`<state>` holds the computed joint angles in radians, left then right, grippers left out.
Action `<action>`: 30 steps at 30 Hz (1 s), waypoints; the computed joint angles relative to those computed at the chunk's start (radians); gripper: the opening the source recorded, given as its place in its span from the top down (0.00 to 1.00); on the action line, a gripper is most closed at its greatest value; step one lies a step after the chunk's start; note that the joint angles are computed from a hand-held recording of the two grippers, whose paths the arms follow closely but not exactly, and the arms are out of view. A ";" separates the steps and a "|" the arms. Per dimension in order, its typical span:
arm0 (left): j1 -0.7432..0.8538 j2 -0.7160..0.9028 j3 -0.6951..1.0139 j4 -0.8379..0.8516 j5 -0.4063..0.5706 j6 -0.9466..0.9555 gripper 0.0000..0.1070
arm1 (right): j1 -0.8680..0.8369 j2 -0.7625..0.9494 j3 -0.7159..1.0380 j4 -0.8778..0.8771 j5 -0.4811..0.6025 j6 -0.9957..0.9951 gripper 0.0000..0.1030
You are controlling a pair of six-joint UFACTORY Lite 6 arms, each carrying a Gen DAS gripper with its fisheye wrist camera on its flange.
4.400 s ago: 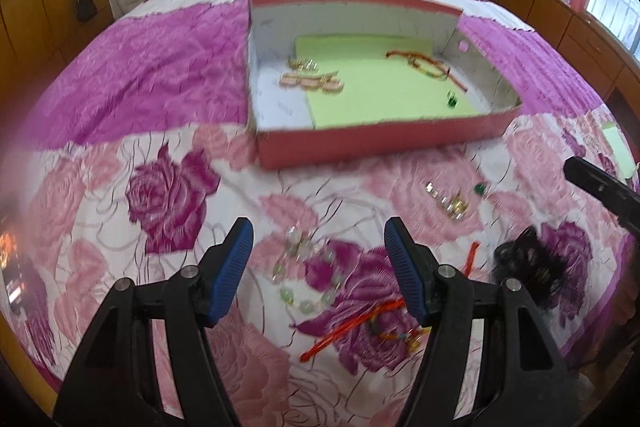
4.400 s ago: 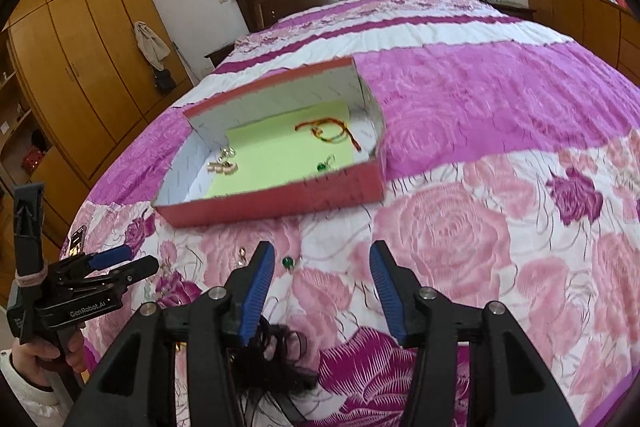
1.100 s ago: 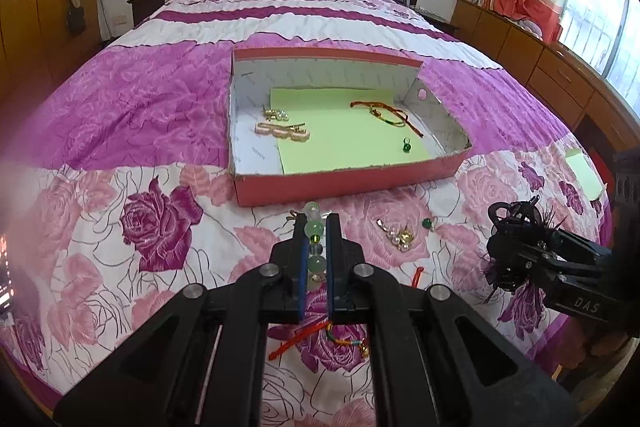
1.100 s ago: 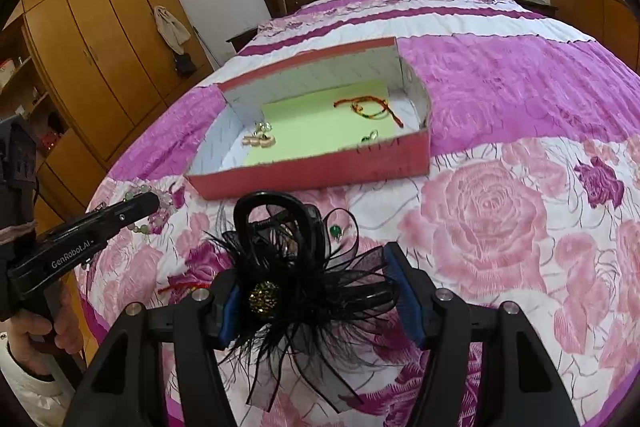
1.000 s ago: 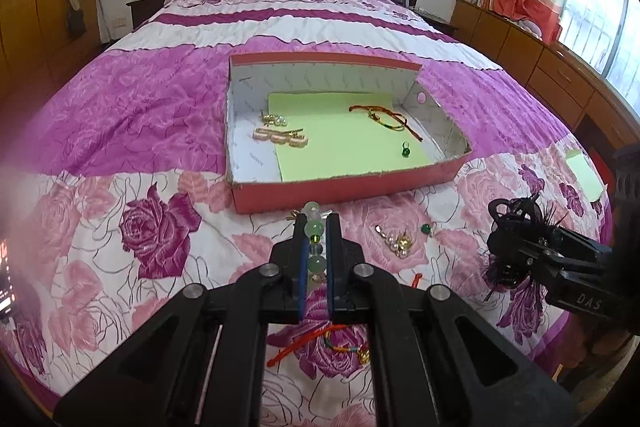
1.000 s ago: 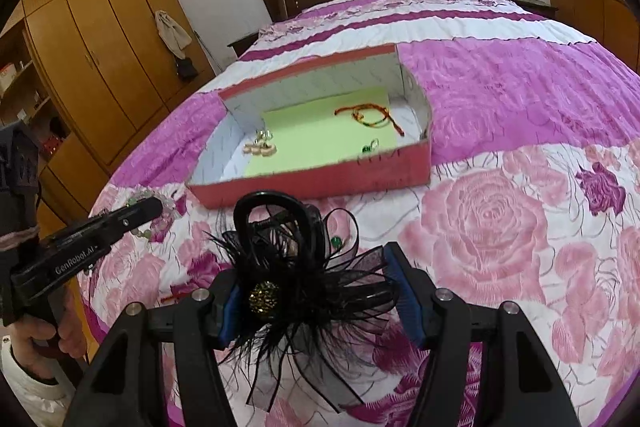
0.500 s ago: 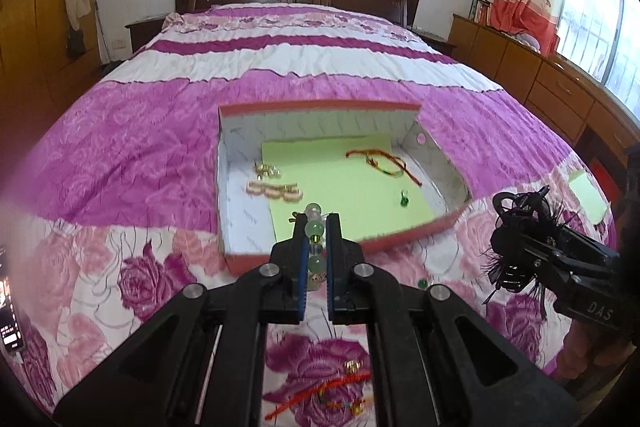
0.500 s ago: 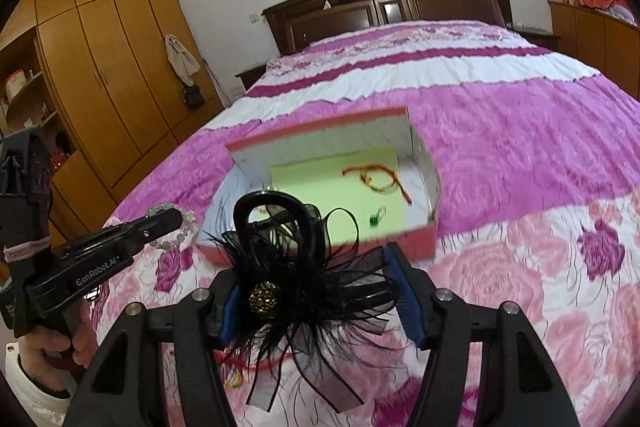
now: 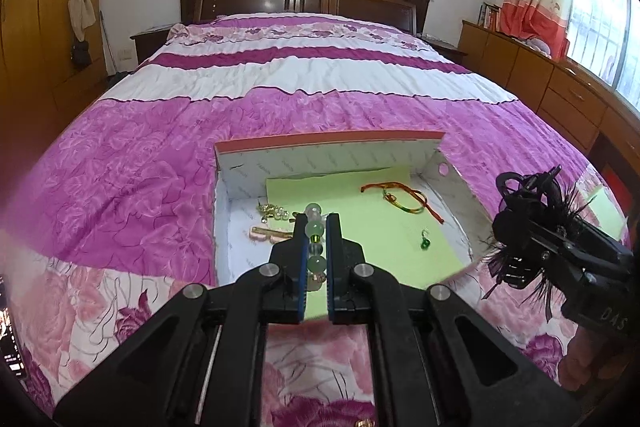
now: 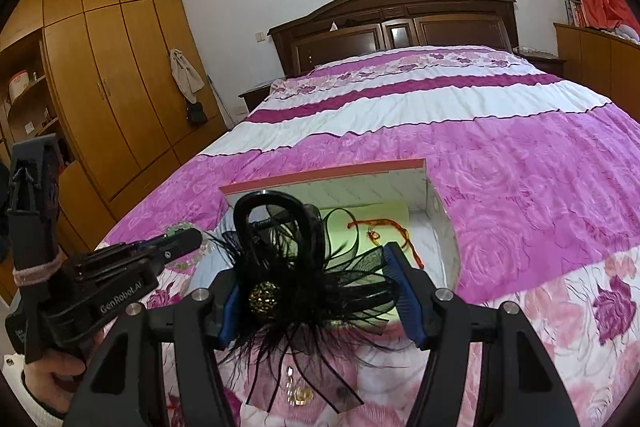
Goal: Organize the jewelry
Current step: 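Lower both items into the pink box and open both grippers to release them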
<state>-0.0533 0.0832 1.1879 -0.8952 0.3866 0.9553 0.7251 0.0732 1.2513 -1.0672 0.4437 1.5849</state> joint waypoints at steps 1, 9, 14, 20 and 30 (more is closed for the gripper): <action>-0.006 0.014 0.008 -0.001 -0.007 -0.001 1.00 | -0.010 0.020 0.014 -0.003 -0.008 -0.001 0.37; -0.053 0.148 0.091 0.056 -0.085 -0.066 1.00 | -0.102 0.154 0.100 0.078 -0.057 -0.097 0.37; -0.062 0.224 0.140 0.106 -0.098 -0.127 1.00 | -0.142 0.221 0.132 0.162 -0.076 -0.169 0.37; -0.067 0.305 0.194 0.200 -0.100 -0.231 1.00 | -0.166 0.299 0.188 0.240 -0.049 -0.261 0.37; -0.073 0.391 0.250 0.328 -0.100 -0.366 1.00 | -0.182 0.395 0.253 0.286 0.020 -0.347 0.37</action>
<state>-0.1264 0.4741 1.4379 -0.5669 0.2865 0.5893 0.5432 0.4682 1.5043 -0.7809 0.4636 1.2381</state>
